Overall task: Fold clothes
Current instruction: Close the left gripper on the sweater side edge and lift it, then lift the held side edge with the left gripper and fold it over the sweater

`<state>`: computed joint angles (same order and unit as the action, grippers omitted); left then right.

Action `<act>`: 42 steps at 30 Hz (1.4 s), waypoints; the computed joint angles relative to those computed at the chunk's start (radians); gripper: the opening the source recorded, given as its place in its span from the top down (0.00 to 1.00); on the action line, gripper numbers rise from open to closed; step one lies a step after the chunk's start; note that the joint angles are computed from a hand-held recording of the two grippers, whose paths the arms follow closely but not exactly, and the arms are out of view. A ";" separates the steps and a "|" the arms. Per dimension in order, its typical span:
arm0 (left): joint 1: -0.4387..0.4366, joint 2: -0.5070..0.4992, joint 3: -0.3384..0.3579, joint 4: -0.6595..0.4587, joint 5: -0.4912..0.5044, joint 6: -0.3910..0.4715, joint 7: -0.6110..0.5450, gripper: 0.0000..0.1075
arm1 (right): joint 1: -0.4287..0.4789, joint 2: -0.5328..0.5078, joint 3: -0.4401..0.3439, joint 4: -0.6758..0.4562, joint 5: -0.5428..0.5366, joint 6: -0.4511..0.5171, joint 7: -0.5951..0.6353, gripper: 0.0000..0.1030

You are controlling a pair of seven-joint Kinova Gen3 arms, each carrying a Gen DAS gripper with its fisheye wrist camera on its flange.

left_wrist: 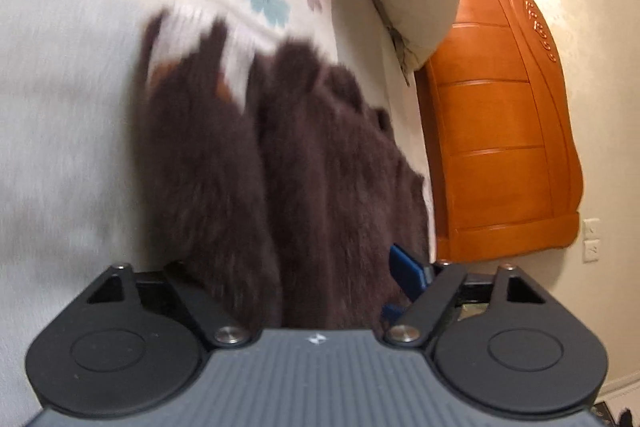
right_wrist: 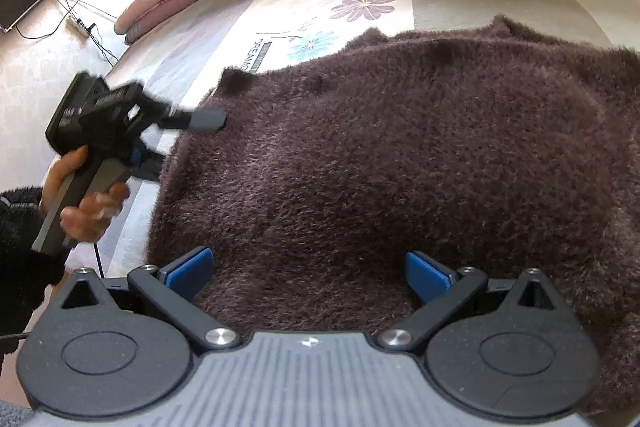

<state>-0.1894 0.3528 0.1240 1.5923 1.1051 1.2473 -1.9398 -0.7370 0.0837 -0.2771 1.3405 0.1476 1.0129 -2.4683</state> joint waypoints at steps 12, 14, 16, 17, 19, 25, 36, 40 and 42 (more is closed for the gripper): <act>-0.012 0.026 0.005 -0.029 -0.044 0.032 0.024 0.56 | -0.021 0.016 0.000 -0.026 0.031 0.040 0.002 0.00; -0.010 0.016 0.003 -0.011 -0.046 0.013 -0.002 0.66 | -0.019 0.012 0.003 -0.022 0.026 0.034 0.004 0.00; -0.010 0.011 -0.001 -0.002 -0.043 0.007 0.003 0.66 | -0.014 0.009 0.005 -0.019 0.018 0.026 -0.002 0.00; -0.007 0.002 -0.004 0.002 -0.047 0.000 0.009 0.66 | -0.013 0.007 0.006 -0.020 0.019 0.024 -0.004 0.00; -0.005 -0.017 -0.007 0.017 -0.045 -0.010 0.009 0.70 | -0.015 0.003 0.004 -0.026 0.032 0.031 -0.004 0.00; -0.012 -0.063 -0.011 0.062 0.039 -0.019 -0.056 0.71 | 0.008 -0.028 0.009 -0.003 0.059 -0.001 -0.004 0.00; 0.031 -0.152 -0.044 0.035 0.039 -0.005 -0.013 0.71 | 0.145 -0.096 0.029 0.146 -0.016 -0.294 -0.015 0.00; 0.044 -0.166 -0.052 0.036 0.031 -0.016 0.010 0.71 | 0.173 -0.078 0.032 0.153 -0.018 -0.317 -0.013 0.00; 0.046 -0.171 -0.055 0.044 0.035 -0.019 0.012 0.71 | 0.180 -0.054 0.037 0.146 -0.027 -0.325 0.003 0.00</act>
<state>-0.1438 0.1820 0.0687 1.6358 1.1401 1.2280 -1.9274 -0.5572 0.0293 -0.2396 1.4864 0.1204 0.6875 -2.4651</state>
